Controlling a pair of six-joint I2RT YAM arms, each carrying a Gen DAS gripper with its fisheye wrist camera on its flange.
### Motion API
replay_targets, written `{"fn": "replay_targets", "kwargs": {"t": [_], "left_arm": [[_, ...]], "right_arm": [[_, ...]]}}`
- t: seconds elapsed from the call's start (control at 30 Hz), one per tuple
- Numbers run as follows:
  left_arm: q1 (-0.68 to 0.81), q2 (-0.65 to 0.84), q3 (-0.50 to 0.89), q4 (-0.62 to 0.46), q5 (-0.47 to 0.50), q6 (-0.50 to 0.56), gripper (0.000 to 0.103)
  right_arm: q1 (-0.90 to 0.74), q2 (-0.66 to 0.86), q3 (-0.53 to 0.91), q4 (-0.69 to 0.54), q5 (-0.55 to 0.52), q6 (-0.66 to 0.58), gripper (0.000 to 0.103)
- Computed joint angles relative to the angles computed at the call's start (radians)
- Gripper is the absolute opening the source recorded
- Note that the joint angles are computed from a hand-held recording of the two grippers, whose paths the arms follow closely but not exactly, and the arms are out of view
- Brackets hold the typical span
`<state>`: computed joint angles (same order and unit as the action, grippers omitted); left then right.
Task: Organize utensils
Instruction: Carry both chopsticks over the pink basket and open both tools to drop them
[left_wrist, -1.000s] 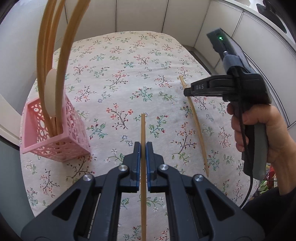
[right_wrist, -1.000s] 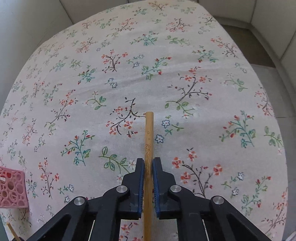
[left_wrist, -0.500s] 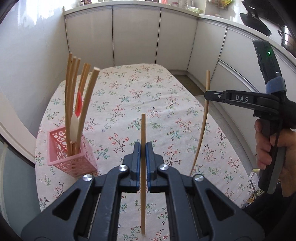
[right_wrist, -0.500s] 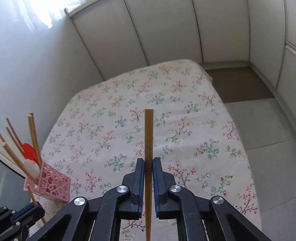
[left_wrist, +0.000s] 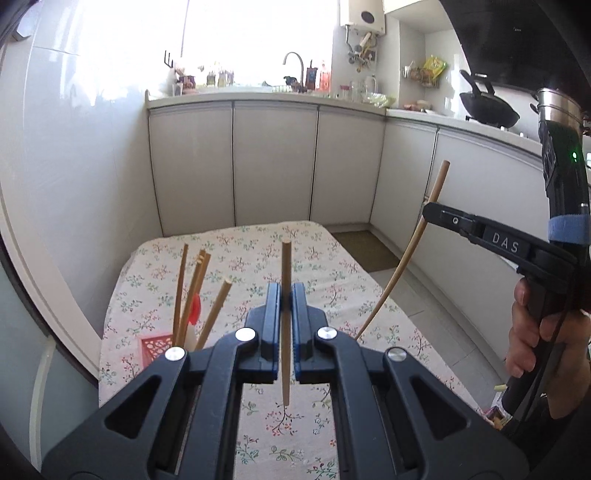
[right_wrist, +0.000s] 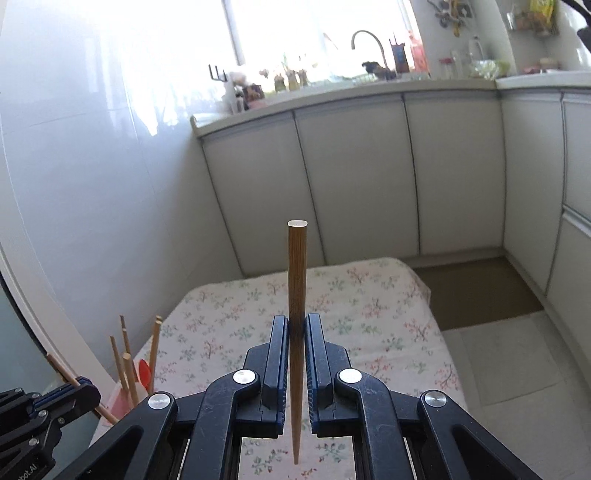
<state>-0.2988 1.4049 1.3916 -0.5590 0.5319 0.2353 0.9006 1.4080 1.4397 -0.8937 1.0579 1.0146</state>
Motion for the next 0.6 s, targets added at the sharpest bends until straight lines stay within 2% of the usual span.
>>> {"fn": "replay_targets", "kwargs": {"t": [0.13, 0.27, 0.47, 0.6], "left_arm": [[0.059, -0.030, -0.010, 0.083, 0.068, -0.056, 0.006], [0.112, -0.057, -0.028, 0.175, 0.123, -0.113, 0.006], [0.171, -0.066, -0.045, 0.305, 0.148, -0.193, 0.006], [0.193, -0.043, -0.026, 0.336, 0.131, -0.212, 0.006]], "right_arm": [[0.064, 0.035, 0.087, -0.043, 0.095, -0.013, 0.007], [0.107, 0.059, 0.137, -0.017, 0.144, -0.055, 0.007], [0.150, 0.117, 0.204, 0.083, 0.190, -0.166, 0.007], [0.136, 0.138, 0.206, 0.207, 0.160, -0.257, 0.007]]}}
